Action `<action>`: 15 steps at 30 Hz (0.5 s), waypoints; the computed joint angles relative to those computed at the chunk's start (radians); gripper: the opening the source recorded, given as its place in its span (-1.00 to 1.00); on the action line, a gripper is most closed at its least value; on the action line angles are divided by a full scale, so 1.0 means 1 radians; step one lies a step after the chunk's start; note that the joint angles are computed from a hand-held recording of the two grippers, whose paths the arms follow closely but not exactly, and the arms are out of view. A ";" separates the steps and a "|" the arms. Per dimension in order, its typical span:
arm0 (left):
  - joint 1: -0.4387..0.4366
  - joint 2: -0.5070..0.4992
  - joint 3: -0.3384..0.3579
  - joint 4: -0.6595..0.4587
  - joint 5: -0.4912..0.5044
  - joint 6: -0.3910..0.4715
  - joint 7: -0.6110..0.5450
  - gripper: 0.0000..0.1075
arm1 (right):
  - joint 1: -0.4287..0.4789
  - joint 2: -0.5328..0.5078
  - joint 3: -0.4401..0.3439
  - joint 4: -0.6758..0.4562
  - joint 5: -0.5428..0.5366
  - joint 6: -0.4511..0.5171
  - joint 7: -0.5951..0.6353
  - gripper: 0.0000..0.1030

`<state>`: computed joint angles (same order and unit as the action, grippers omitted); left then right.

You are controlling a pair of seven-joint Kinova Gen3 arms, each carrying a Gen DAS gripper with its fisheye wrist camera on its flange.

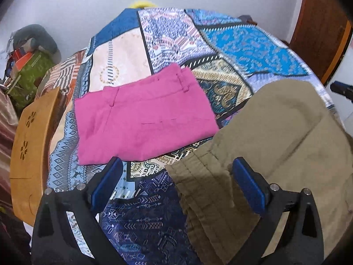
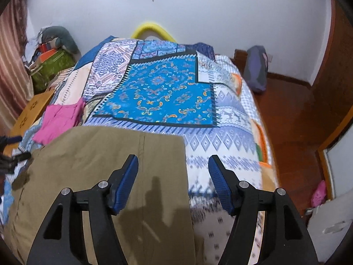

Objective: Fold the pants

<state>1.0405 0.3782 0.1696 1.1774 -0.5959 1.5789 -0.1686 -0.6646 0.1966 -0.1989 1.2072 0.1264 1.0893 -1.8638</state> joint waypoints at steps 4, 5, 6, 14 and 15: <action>-0.033 -0.017 0.001 0.055 0.033 -0.076 0.012 0.89 | -0.004 0.097 0.000 -0.102 -0.020 0.081 0.063 0.21; -0.043 -0.026 0.001 0.071 0.041 -0.097 0.020 0.89 | -0.014 0.118 0.005 -0.124 -0.015 0.102 0.078 0.21; -0.055 -0.033 0.003 0.084 0.052 -0.118 0.025 0.89 | -0.025 0.141 0.009 -0.147 -0.009 0.122 0.093 0.21; -0.121 -0.050 0.022 0.130 0.127 -0.220 0.009 0.72 | 0.025 0.182 0.022 -0.152 -0.142 0.090 0.119 0.21; -0.128 -0.056 0.022 0.140 0.137 -0.238 0.010 0.67 | 0.021 0.178 0.025 -0.144 -0.139 0.083 0.119 0.21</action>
